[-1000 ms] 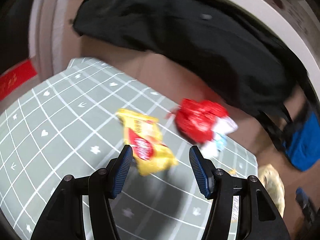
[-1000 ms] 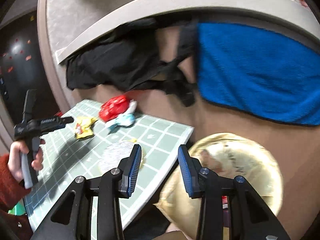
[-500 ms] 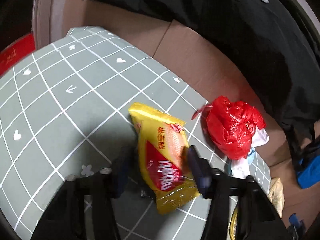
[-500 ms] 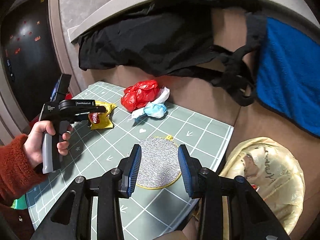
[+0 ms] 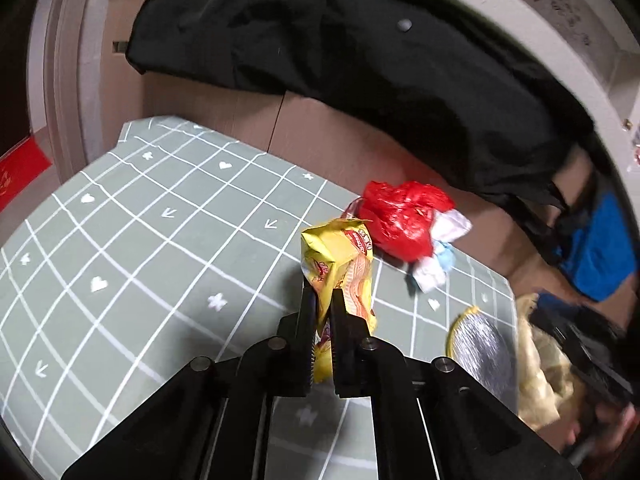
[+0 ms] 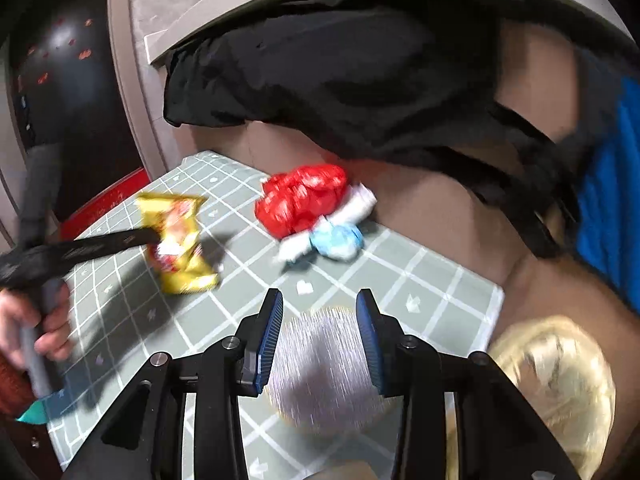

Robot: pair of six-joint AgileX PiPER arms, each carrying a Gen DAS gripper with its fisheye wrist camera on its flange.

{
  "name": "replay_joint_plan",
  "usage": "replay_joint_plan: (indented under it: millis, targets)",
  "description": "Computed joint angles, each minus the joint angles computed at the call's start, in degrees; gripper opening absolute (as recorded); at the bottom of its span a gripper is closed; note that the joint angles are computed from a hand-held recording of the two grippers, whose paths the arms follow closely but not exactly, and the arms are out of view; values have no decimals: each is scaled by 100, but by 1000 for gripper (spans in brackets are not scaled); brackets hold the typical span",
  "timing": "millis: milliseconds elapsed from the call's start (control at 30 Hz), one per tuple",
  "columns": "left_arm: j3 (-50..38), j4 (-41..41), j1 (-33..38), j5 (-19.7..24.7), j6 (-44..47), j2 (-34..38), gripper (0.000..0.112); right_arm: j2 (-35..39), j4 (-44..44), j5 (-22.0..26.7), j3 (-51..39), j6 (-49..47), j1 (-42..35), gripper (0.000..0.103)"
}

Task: Collect trash
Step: 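Grasp the white plastic bag with blue item with the right tool while the left holds the packet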

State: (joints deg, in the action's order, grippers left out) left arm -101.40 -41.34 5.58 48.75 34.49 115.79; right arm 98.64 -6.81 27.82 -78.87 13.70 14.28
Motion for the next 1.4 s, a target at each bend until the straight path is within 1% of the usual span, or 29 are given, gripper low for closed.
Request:
replay_joint_plan:
  millis: [100,267,400,500,533,600,633,667,700,733,767,833,867,900,1033,1133,1233,1333,1400]
  targets:
    - [288,-312,231,93,446,-256,6,574,330,159,-718,-256,-44,36]
    - [487,-609,563,472,937,-442,6,1589,893,535,-1936,-356,-287,36]
    - [369,-539,696,743,972,-341,6,2370,889,1025,-2954,-251,-438,36]
    - [263,-464,681,725,908,-240,6,2867,662,1437,-3675,-188,-479,39]
    - [233,-433,663,699,875,-215,6,3062,724,1605,-3971,-283,-522,42]
    - [121,-379,600,702,787,-131,6,3290,1214,1721,-4296,-632,-667,47]
    - [91,-361,565,690,756,-102,6,3471,1538,1952,-4596,-802,-759,49]
    - [76,-341,522,658,733,-85,6,3535,1777,2090,-4690,-936,-817,49]
    - [73,-329,488,641,729,-76,6,3732,2193,2394,-4986,-1163,-909,49]
    - [60,-321,457,641,723,-66,6,3820,2454,2519,-5053,-1287,-950,49]
    - [74,-326,424,636,733,-73,6,3741,2486,2414,-4892,-1333,-943,47]
    - [132,-310,360,607,739,-118,6,3289,2423,1800,-4035,-1535,-852,40]
    - [168,-307,341,596,750,-153,6,3117,2380,1602,-3740,-1553,-819,39]
    - [211,-310,325,575,760,-191,6,2809,2296,1267,-3253,-1558,-768,39]
    - [460,-367,289,457,837,-430,6,1913,2475,575,-2024,-1801,-697,37]
    - [699,-486,256,384,933,-698,6,1310,2372,338,-1361,-1830,-640,37]
    - [968,-568,187,215,1006,-997,6,644,1941,216,-751,-1628,-513,37]
    - [1276,-523,44,-105,1029,-1377,6,112,1548,82,-266,-1367,-338,37]
    - [1365,-534,-11,-133,1022,-1551,6,-232,1180,38,-42,-1080,-207,37]
